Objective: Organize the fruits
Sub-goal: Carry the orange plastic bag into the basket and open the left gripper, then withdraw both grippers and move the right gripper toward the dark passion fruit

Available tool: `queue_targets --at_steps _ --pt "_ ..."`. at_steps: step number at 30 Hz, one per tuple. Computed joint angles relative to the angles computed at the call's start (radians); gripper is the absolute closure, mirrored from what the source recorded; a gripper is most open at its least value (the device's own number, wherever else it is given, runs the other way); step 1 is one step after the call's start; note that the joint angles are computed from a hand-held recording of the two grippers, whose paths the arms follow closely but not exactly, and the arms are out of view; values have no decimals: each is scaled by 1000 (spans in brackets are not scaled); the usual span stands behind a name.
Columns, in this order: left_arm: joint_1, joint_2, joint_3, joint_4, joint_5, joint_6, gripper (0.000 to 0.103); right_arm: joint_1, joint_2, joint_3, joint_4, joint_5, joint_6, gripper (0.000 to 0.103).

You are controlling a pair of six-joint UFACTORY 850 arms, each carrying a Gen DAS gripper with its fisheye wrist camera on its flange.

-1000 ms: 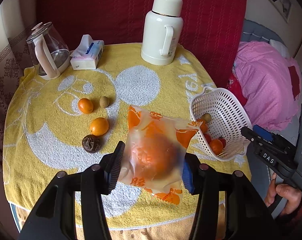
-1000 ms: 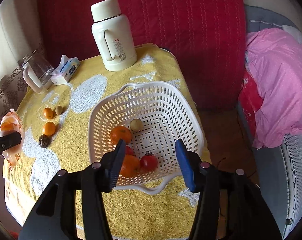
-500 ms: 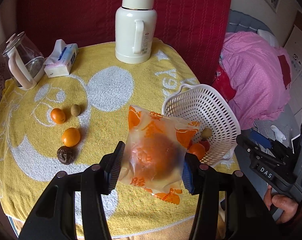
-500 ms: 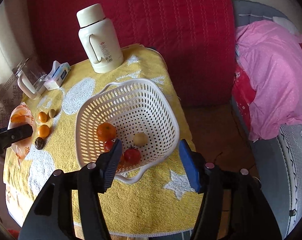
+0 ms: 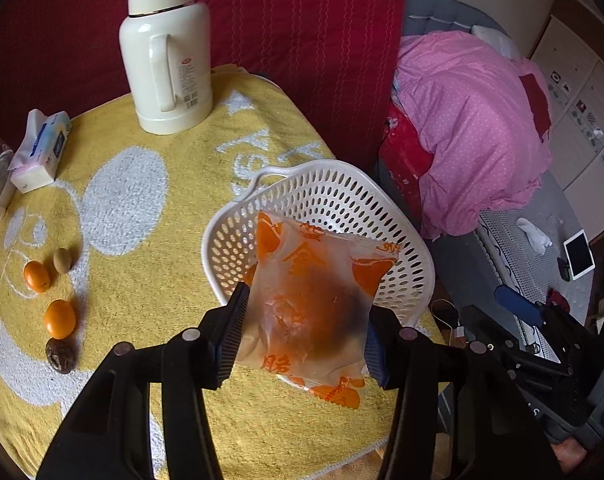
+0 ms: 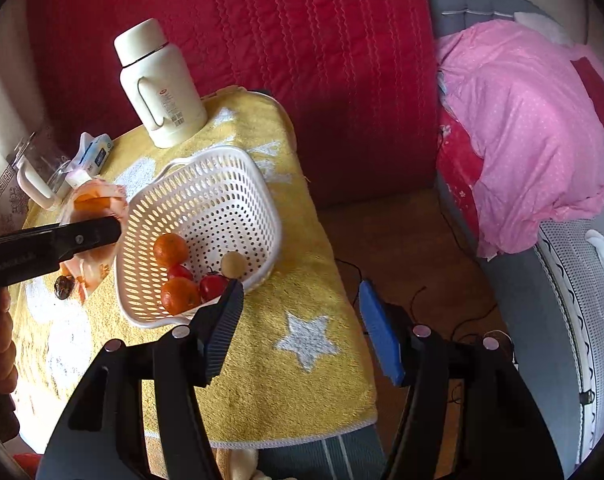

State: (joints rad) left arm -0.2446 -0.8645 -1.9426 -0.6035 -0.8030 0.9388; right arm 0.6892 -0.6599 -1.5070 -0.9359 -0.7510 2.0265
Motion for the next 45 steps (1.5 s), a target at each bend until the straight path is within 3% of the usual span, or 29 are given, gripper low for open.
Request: queue_targets --at_steps 3,5,9,17,20,24,27,37,45 --pt "-11 -16 -21 -2 -21 -2 49 1 7 12 4 -2 11 41" --pt "-14 -22 -33 -13 -28 -1 36 2 14 23 1 -1 24 41" --pt "-12 -16 -37 -26 -13 12 34 2 12 17 -11 -11 35 30" --pt "17 -7 -35 -10 15 -20 29 -5 -24 -49 -10 0 -17 30" --pt "32 -5 -33 -8 29 -34 23 -5 -47 -88 -4 0 -50 27" --pt "55 -2 -34 -1 33 -56 23 -6 -77 -142 4 -3 -88 23" --pt "72 12 -17 0 61 -59 13 -4 -100 -183 7 -11 -111 20" --pt "144 11 -20 34 78 -120 13 2 -200 -354 53 -16 -224 19" --pt "217 -15 -55 83 75 -192 13 12 -321 -567 112 -39 -357 19"
